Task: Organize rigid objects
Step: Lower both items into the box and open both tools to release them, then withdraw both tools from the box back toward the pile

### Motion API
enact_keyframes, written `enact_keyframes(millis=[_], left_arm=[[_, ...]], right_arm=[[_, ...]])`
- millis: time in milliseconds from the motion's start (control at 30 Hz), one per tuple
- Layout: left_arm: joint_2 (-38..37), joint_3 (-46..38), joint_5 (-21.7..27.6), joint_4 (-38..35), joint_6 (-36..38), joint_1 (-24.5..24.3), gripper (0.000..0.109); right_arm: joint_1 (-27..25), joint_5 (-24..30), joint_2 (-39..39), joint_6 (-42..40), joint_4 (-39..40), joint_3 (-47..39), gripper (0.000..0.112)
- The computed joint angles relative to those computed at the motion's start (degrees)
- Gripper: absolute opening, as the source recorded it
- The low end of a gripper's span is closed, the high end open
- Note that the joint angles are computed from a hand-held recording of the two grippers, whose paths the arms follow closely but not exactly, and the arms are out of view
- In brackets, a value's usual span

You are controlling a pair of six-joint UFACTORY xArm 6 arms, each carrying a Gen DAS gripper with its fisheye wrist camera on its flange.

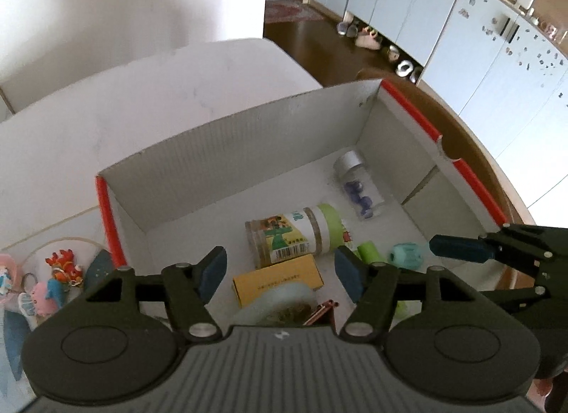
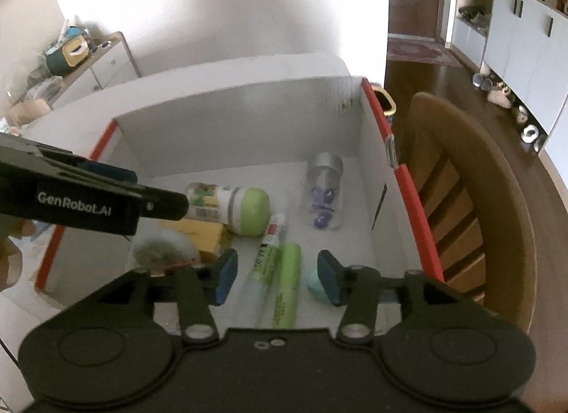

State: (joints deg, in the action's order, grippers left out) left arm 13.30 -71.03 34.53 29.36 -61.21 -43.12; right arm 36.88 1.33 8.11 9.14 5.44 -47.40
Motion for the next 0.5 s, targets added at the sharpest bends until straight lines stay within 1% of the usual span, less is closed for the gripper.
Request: enact_keyframes(millis=[200, 233, 267, 300, 367, 433, 500], left_arm=[[-4.89, 4.21, -1.24, 4.71, -5.81, -1.07, 0.067], [-5.34, 4.61, -1.26, 5.54, -6.76, -1.3, 0.067], [-6.2, 5.33, -1.5, 6.2, -7.44, -1.52, 0.067], [-6.94, 5.9, -1.58, 6.75, -8.05, -1.74, 0.067], [-8.54, 7.09, -1.25, 8.42, -9.86, -2.36, 0.067], [-10.04, 8.27, -1.18, 9.72, -11.34, -2.9, 0.067], [-11.61, 9.47, -0.88, 10.75, -12.73, -3.38, 0.067]], right_arm=[[1.75, -0.75, -3.42, -3.94, 4.76, 1.98, 0.061], [1.95, -0.8, -3.96, -4.04, 4.7, 2.26, 0.063], [1.84, -1.06, -4.33, -1.79, 2.25, 2.52, 0.064], [1.95, -1.4, -4.81, -1.02, 1.4, 2.85, 0.064], [2.86, -1.65, -5.82, -3.52, 4.36, 3.34, 0.065], [3.15, -1.75, -6.51, -2.8, 3.75, 3.58, 0.069], [3.82, -2.26, -7.62, -3.75, 5.11, 4.34, 0.071]])
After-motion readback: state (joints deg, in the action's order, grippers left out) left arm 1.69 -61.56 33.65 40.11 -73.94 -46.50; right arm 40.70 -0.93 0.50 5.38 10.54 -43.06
